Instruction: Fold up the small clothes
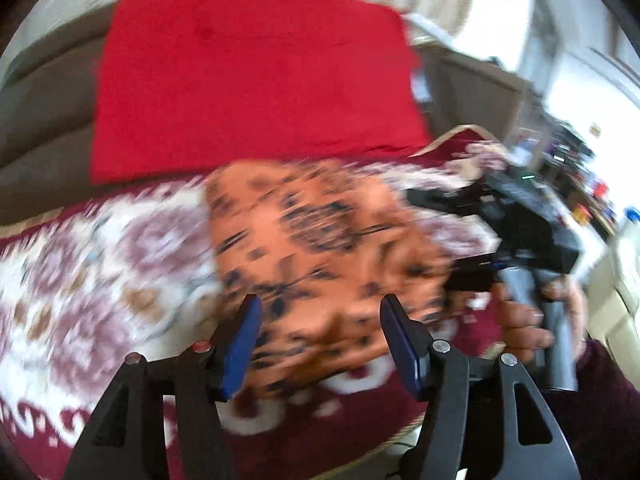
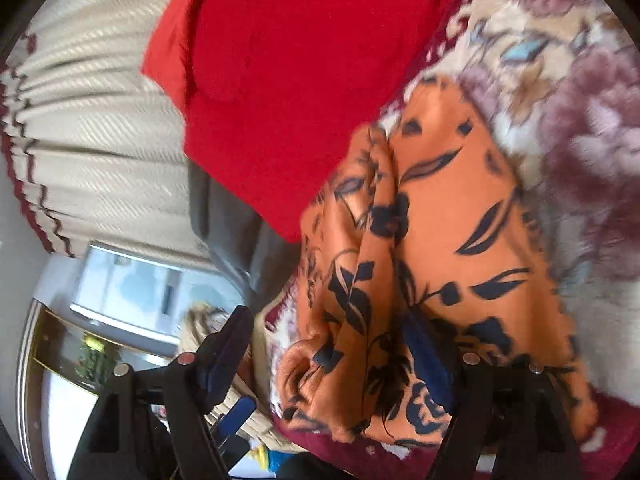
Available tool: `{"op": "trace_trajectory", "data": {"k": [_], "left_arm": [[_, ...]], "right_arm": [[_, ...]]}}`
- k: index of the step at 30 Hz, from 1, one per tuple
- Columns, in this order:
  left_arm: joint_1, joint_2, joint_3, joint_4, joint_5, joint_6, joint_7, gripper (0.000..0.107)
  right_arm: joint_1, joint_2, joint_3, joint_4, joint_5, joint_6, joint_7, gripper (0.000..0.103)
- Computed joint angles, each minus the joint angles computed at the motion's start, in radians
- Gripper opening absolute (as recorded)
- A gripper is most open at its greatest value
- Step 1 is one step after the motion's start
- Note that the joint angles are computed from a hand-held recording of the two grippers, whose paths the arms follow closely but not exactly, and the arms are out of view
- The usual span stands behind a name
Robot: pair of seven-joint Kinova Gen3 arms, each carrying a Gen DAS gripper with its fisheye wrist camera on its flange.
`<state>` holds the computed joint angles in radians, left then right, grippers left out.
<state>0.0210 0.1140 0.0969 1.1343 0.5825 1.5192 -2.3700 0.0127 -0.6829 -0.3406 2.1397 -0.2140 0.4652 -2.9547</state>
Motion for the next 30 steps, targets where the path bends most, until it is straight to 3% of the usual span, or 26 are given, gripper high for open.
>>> {"op": "trace_trajectory", "data": {"k": [4,6,10,14,17,21,22,24,26,30], "left_arm": [[0.01,0.059,-0.006,-0.034,-0.086,0.009,0.125,0.062],[0.009,0.067,-0.001,-0.033,-0.097,0.016,0.157,0.062],[0.006,0.059,0.013,-0.039,-0.075,0.0,0.164,0.062],[0.02,0.059,0.027,-0.076,-0.048,-0.009,0.185,0.062],[0.025,0.055,0.095,-0.073,-0.087,-0.034,0.215,0.062],[0.193,0.062,0.064,-0.023,-0.249,-0.07,0.242,0.065],[0.239,0.056,0.043,0.02,-0.29,-0.096,0.233,0.069],[0.277,0.033,0.04,0.063,-0.346,-0.145,0.255,0.071],[0.242,0.04,0.071,0.048,-0.336,-0.13,0.266,0.072],[0.224,0.089,0.065,-0.022,-0.31,-0.05,0.297,0.072]], "right_arm": [[0.011,0.145,-0.015,-0.151,0.06,0.152,0.065,0.077],[-0.011,0.22,-0.019,-0.23,0.137,0.234,0.088,0.027],[-0.007,0.257,-0.06,-0.375,0.258,0.396,0.073,0.025],[0.019,0.201,-0.109,-0.457,0.37,0.509,0.034,0.025],[0.023,0.143,-0.091,-0.422,0.349,0.523,0.013,0.025],[0.012,0.093,-0.047,-0.28,0.252,0.528,-0.032,0.026],[0.002,0.079,-0.024,-0.234,0.216,0.51,-0.051,0.03],[0.005,0.046,0.012,-0.18,0.156,0.476,-0.097,0.056],[0.012,0.034,0.03,-0.2,0.16,0.5,-0.095,0.059],[0.116,0.054,-0.053,-0.335,0.282,0.608,-0.046,0.059]]}}
